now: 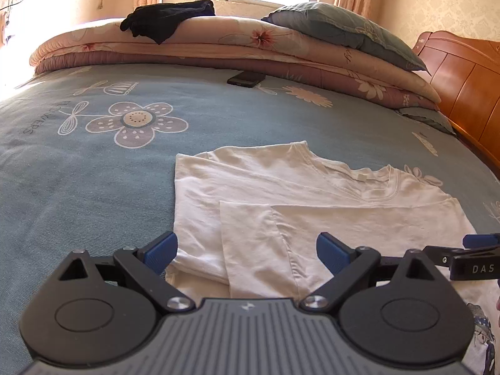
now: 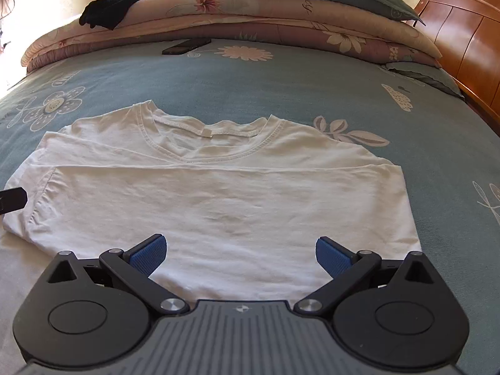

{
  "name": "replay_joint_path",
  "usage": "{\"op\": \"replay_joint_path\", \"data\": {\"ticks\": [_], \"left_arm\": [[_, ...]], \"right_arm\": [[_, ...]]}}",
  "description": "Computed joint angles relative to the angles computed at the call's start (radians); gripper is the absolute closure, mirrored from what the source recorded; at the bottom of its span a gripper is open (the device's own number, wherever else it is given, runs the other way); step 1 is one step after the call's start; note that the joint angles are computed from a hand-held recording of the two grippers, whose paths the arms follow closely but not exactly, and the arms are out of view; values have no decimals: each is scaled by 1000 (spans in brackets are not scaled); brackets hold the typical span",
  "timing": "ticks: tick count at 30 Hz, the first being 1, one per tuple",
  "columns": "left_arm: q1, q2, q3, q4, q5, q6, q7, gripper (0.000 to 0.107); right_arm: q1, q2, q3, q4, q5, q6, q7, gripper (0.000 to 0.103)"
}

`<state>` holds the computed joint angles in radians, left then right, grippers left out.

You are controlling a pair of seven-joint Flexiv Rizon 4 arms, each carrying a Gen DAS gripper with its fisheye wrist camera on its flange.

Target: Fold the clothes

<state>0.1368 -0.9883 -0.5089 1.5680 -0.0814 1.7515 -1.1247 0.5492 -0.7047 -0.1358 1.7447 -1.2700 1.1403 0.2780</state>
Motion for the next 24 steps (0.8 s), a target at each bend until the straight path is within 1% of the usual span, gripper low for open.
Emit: {"op": "replay_joint_path", "data": {"ticks": [1, 3, 4, 6, 8, 9, 10, 13, 14, 16, 17, 18, 20, 24], "left_arm": [[-20, 3, 23, -5, 1, -5, 4, 11], [-55, 5, 62, -13, 5, 3, 15, 11], [-67, 5, 75, -15, 8, 9, 20, 11], [-60, -3, 59, -14, 24, 19, 34, 11], [-39, -17, 24, -17, 44, 12, 56, 11], [-46, -17, 32, -20, 41, 2, 61, 11], [-70, -11, 64, -25, 28, -9, 59, 11], [-174, 4, 200, -52, -40, -39, 48, 10], [-179, 5, 208, -53, -35, -40, 35, 10], [-176, 5, 204, -49, -40, -33, 38, 10], [-177, 4, 205, -50, -42, -31, 39, 10], [-179, 2, 206, -51, -43, -29, 40, 9], [-180, 1, 207, -52, -45, -27, 42, 9], [-172, -4, 196, -57, -46, -28, 48, 9]], "right_arm": [[6, -21, 5, -12, 10, -10, -21, 0], [43, -23, -42, -2, -88, -17, 82, 0], [35, -24, -35, -2, -100, -17, 105, 0], [13, -21, -22, 0, -127, -2, 137, 0], [4, -19, -19, 3, -173, 1, 173, 0], [-1, -17, -14, 5, -191, -3, 180, 0], [-8, -13, -6, 8, -203, -4, 182, 0], [-32, 10, 24, 25, -212, 1, 160, 0], [-37, 20, 31, 31, -219, 1, 157, 0], [-43, 34, 24, 30, -292, -5, 201, 0], [-45, 33, 24, 19, -311, -27, 202, 0], [-52, 24, 33, 0, -292, -46, 174, 0], [-69, -13, 39, -52, -247, -44, 123, 0], [-80, -116, 41, -167, -59, -30, -38, 0]]}}
